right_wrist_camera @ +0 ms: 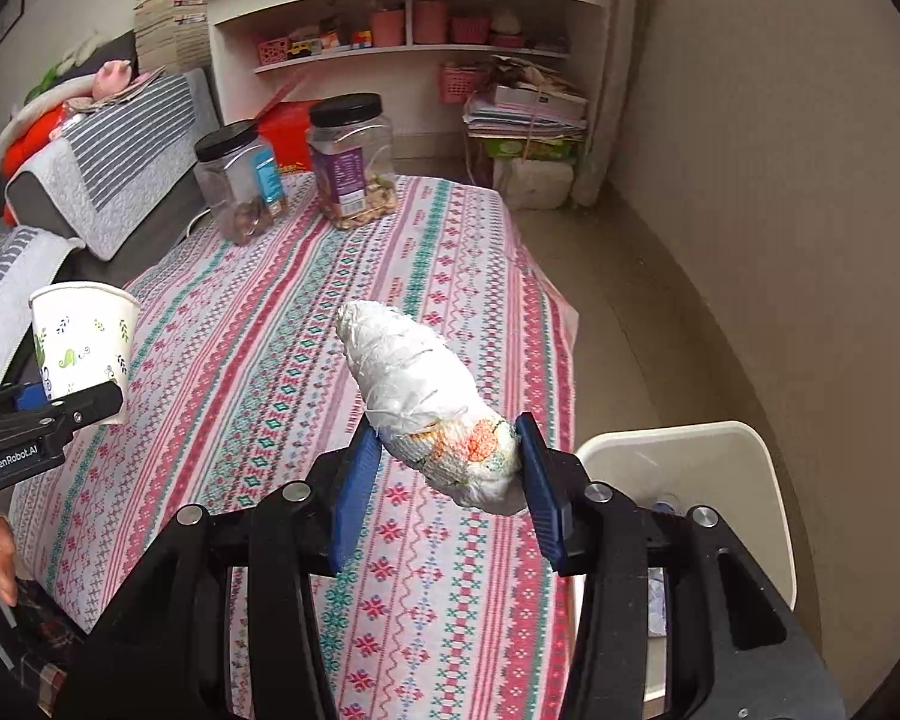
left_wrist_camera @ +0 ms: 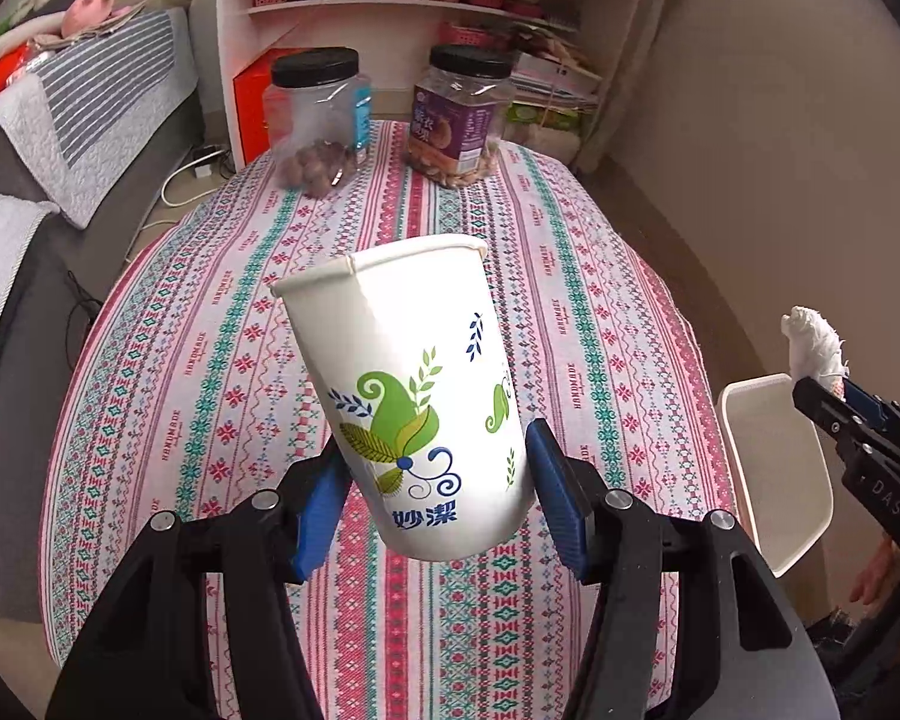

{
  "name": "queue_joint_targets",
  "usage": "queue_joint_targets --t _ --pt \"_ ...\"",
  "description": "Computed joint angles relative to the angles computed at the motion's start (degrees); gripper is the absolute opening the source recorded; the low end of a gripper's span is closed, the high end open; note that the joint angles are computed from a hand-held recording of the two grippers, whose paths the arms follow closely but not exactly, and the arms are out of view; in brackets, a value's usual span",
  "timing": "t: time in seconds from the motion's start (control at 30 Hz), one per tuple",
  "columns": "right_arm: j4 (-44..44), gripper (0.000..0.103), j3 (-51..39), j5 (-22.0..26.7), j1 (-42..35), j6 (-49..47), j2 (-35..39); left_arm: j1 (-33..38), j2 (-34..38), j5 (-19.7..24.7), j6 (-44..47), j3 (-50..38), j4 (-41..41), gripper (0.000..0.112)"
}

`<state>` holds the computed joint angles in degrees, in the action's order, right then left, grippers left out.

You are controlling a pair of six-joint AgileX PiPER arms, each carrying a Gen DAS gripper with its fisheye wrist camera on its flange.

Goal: Collect trash
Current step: 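Carry the white tissue roll to the white bin and release it with the right gripper, then move the paper cup over the white bin and open the left gripper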

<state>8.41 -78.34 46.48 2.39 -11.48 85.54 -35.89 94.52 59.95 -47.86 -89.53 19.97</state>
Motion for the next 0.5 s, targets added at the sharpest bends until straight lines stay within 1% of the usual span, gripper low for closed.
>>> queue_joint_targets --t 0.17,0.33,0.4,0.43,0.47,0.5 --pt "1.36 0.043 0.38 0.5 -7.45 -2.39 0.28 -2.27 5.68 0.19 0.97 -5.71 -0.41 0.057" --pt "3.37 0.045 -1.36 3.55 -16.56 -3.32 2.52 -5.03 11.7 1.34 1.95 -12.01 0.07 0.057" --pt "3.88 0.048 -2.31 4.92 -19.94 -2.84 3.58 -5.86 13.97 1.44 2.4 -14.41 -0.37 0.057" --pt "3.67 0.052 -2.69 5.18 -21.44 -2.26 4.02 -6.34 15.15 1.7 2.67 -15.78 -0.53 0.057" --pt "2.99 0.061 -2.91 5.14 -22.64 -1.29 4.21 -6.84 16.42 2.03 3.05 -17.25 -0.8 0.057" --pt "1.78 0.066 -2.72 4.4 -23.64 0.2 4.03 -7.21 17.73 2.32 3.61 -18.78 -1.4 0.057"
